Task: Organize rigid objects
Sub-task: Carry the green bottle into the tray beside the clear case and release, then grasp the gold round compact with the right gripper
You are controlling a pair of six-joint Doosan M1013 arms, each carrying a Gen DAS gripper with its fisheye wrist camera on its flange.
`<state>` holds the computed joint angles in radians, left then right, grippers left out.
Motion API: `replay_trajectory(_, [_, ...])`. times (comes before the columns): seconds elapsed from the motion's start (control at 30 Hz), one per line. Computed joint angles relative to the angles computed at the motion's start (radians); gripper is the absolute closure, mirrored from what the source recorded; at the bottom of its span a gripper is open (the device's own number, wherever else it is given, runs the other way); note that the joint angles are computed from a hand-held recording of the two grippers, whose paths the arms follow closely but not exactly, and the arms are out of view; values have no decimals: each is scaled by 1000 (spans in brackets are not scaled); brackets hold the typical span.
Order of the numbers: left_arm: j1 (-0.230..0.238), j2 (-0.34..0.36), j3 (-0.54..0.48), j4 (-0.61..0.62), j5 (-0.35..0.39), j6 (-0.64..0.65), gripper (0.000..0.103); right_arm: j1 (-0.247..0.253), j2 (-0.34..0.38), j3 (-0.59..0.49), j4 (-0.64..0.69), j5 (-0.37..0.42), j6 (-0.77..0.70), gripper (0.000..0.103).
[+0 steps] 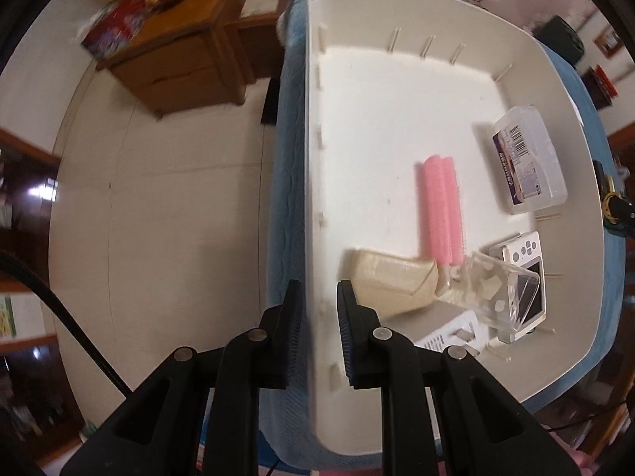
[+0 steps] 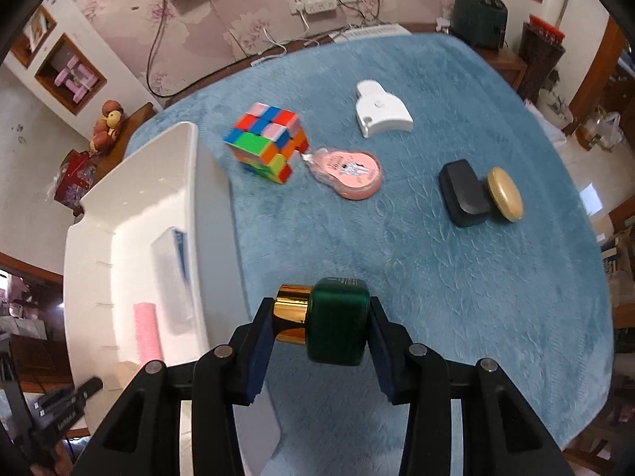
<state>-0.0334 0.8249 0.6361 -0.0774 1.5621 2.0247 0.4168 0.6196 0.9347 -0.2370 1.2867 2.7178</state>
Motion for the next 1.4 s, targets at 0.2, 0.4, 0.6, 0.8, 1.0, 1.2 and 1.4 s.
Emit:
replay_trajectory(0.2, [9,59,-109,-30,50,60,84,40,21,-72,-61,56,8,58])
replay_trajectory(0.4, [18,131,-232,-78,142,96,84,74,57,-148,-80,96,-10,58])
replay_trajectory(0.6, [18,126,-225,-98,154,123,84,92,91,-202,-38,100,-38,58])
replay_trajectory(0.8, [22,133,-239,-114,165,130,82,103,123,-255,2,108,-86,56])
replay_trajectory(1.0, [24,128,-231,-117,159,135,82,110,119,-263,-55,110,-104,40])
replay_trajectory(1.2, [23,142,-254,-113,171,109,82,105,94,-226,-112,132,-111,36])
replay_trajectory(1.4, [13,155,-272,-82,170,69,82,85,30,-122,-169,133,-84,34])
